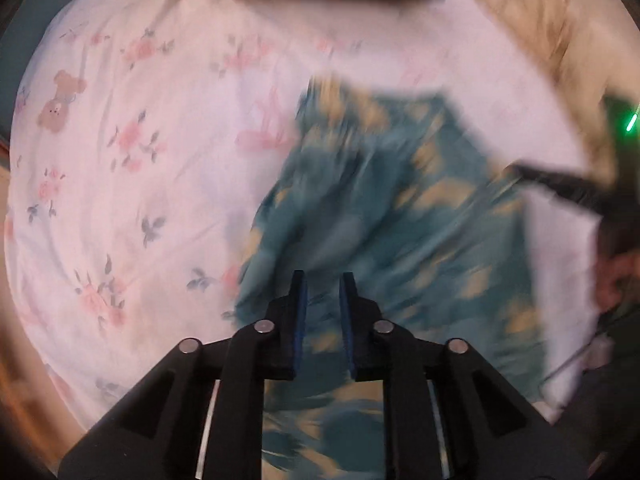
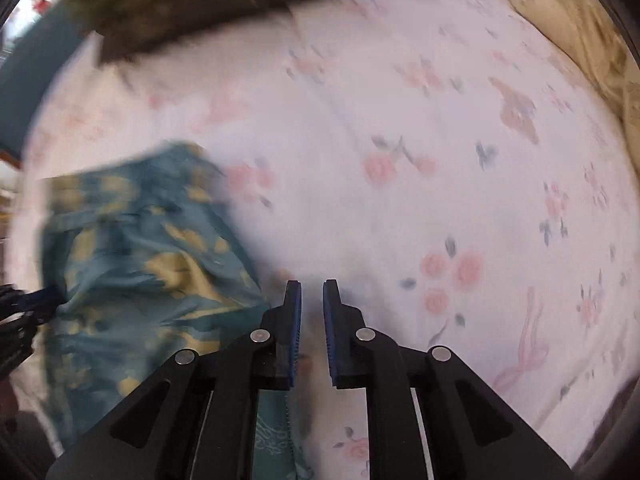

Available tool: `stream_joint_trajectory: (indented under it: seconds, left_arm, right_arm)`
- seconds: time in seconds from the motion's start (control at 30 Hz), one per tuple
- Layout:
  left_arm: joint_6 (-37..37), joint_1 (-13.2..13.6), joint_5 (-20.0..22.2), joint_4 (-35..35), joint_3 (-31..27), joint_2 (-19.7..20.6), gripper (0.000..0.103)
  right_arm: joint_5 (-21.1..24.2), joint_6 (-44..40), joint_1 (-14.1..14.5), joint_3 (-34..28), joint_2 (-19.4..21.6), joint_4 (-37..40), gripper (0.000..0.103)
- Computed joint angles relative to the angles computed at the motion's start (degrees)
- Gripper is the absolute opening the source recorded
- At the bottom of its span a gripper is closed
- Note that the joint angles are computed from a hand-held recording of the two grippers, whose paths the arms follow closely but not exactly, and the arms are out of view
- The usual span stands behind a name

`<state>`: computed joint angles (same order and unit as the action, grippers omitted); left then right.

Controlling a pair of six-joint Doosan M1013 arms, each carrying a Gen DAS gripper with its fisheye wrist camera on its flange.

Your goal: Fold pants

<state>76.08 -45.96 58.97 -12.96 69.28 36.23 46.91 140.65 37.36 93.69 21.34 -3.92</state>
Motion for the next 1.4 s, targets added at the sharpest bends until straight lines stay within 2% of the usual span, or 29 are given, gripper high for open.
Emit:
stream_joint_trajectory:
  seconds: [0.07, 0.1, 0.13, 0.17, 0.2, 0.27, 0.33, 0.47, 0.53, 0.6, 0.63, 0.73, 0.8, 0.87, 0.97, 1.1, 1.3, 1.4]
  left_arm:
    - [-0.43, 0.25, -3.3, 1.6, 0.07, -0.96, 0.044]
    - [-1.55, 0.34, -5.03, 3.83, -0.1, -1.13, 0.048]
    - [-2.94, 0.59, -6.59, 5.61, -0.26, -1.08, 0.051]
    - [-3.77, 0.88, -6.86, 6.19, -0.75, -0.7, 0.051]
    - [-3.99, 1.45, -6.35, 5.44, -1.77, 0.2, 0.051]
    - [-1.97, 2.4, -5.86, 1.91, -3.25, 1.88, 0.051]
    - [3.81, 2.79, -5.1, -2.21, -4.98, 3.85, 0.051]
    - [7.69, 2.78, -4.46, -5.03, -6.7, 6.02, 0.051]
    - [8.3, 2.77, -2.84, -4.72, -8.28, 7.6, 0.05]
    - [11.12, 3.31, -2.56, -8.57, -8.81, 8.39, 0.037]
    - [14.08, 3.64, -1.14, -11.54, -9.81, 8.99, 0.02]
    - [17.64, 3.36, 1.38, -9.64, -12.32, 9.52, 0.014]
    - [18.55, 3.32, 1.63, -8.32, -13.84, 9.4, 0.014]
    - [19.84, 3.72, -0.34, -9.21, -14.44, 8.51, 0.014]
    - [22.72, 3.07, -5.42, -6.05, -13.7, 5.79, 0.014]
    - [24.56, 1.74, -7.68, -1.92, -11.19, 2.72, 0.014]
    - [29.45, 0.0, -11.53, -0.75, -3.42, -3.42, 0.014]
    - [29.82, -1.75, -12.26, 3.16, 0.56, -6.41, 0.014]
  right_arm:
    - [-5.56, -6.31, -1.24, 0.91, -1.32, 6.25, 0.015]
    - [-7.46, -9.27, -1.82, 1.02, -1.56, 9.4, 0.029]
    - [-8.33, -10.35, -2.1, 0.82, -1.56, 10.67, 0.052]
    - [-9.11, -10.72, -2.35, 0.38, -1.34, 11.06, 0.061]
    - [-9.21, -10.96, -2.55, -0.25, -0.88, 11.25, 0.064]
    - [-8.85, -12.56, -3.09, -1.47, 0.23, 12.78, 0.064]
    - [-8.6, -14.11, -3.51, -2.6, 1.47, 14.25, 0.064]
    - [-7.11, -17.0, -4.16, -5.11, 4.21, 17.12, 0.064]
    - [-4.84, -18.29, -4.3, -6.75, 6.09, 17.24, 0.063]
    - [-3.22, -18.53, -3.7, -8.14, 7.57, 15.69, 0.057]
    - [-2.86, -19.07, -3.41, -8.73, 8.02, 14.53, 0.047]
    - [-2.77, -20.77, -3.23, -9.94, 7.92, 12.69, 0.018]
    - [-3.06, -21.81, -3.33, -10.7, 7.54, 11.24, 0.017]
    - [-3.31, -21.4, -3.39, -11.48, 6.65, 8.25, 0.017]
    - [-5.81, -19.25, -3.12, -11.74, 4.43, 2.79, 0.017]
    - [-5.85, -20.17, -2.34, -11.45, 1.98, 0.3, 0.016]
    - [-5.45, -18.37, 1.03, -8.74, -1.74, -4.92, 0.016]
    - [-7.06, -15.9, 3.52, -6.29, -4.03, -7.21, 0.016]
